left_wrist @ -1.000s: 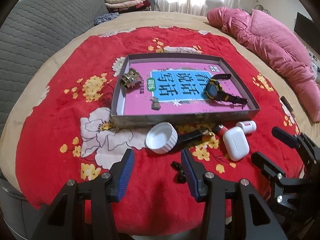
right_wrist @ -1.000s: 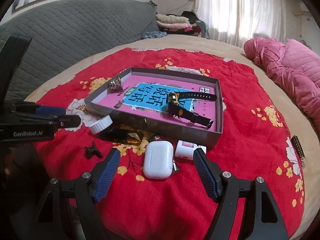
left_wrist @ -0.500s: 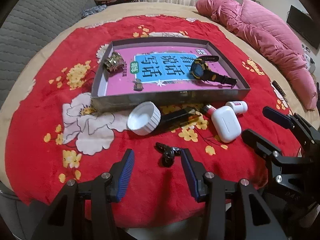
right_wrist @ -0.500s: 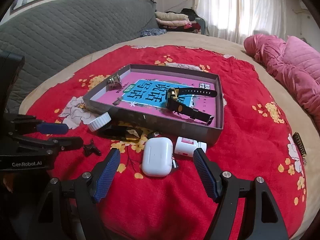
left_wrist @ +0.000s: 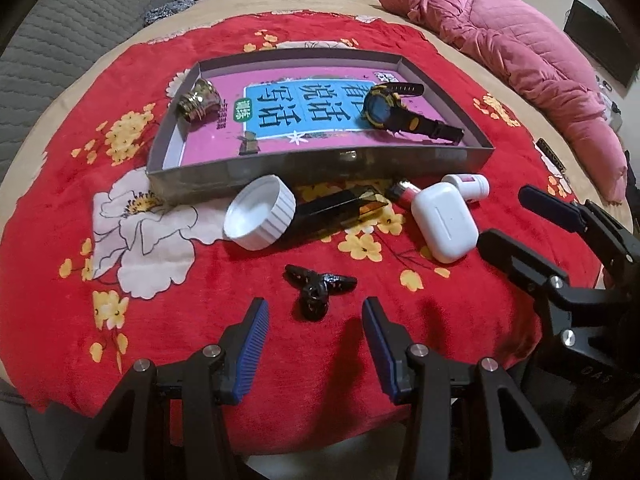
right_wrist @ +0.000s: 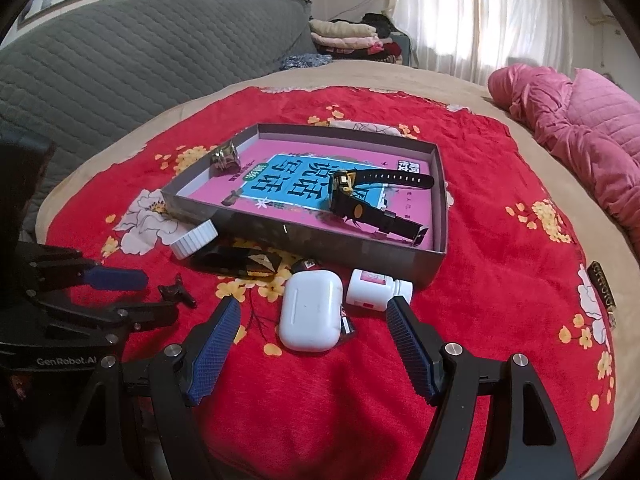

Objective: Organize rigid objects
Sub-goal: 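Move the left tool down onto the small black clip and close it, then close the right tool on the white earbud case while the left tool lifts the clip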

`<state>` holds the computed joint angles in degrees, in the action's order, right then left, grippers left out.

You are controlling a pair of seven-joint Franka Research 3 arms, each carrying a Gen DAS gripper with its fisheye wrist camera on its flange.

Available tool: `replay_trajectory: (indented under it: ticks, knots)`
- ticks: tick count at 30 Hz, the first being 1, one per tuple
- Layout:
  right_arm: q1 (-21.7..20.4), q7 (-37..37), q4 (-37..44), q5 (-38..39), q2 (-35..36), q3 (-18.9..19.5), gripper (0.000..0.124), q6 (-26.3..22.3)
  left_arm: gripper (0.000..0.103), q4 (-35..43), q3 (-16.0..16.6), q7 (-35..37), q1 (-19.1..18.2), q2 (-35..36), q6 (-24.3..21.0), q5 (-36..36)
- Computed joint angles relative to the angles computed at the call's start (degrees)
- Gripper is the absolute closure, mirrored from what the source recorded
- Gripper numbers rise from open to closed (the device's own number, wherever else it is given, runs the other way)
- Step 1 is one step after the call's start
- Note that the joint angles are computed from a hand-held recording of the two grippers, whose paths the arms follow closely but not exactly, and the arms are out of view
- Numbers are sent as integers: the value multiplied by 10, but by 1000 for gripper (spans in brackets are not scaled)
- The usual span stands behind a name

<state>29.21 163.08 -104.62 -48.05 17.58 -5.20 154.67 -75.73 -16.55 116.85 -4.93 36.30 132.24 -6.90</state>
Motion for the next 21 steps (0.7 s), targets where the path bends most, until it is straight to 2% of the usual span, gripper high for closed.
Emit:
replay_trajectory:
  ticks: [3, 5, 11, 14, 21]
  knots:
    - [-2, -6, 0, 4, 3, 0, 47, 1, 58, 9, -3, -1, 4, 7, -3, -8]
    - [-3, -13, 2, 11, 6, 1, 47, 2, 66, 13, -4, 0, 6, 11, -3, -12]
    - [-2, -45, 18, 30, 25, -2, 47, 0, 77, 18, -7, 11, 6, 19, -4, -14]
    - [1, -63, 31, 42, 39, -7, 47, -2, 80, 11, -9, 21, 6, 17, 3, -14]
    - [15, -102, 65, 59, 71, -19, 47, -23, 82, 35, -14, 18, 12, 33, -18, -33]
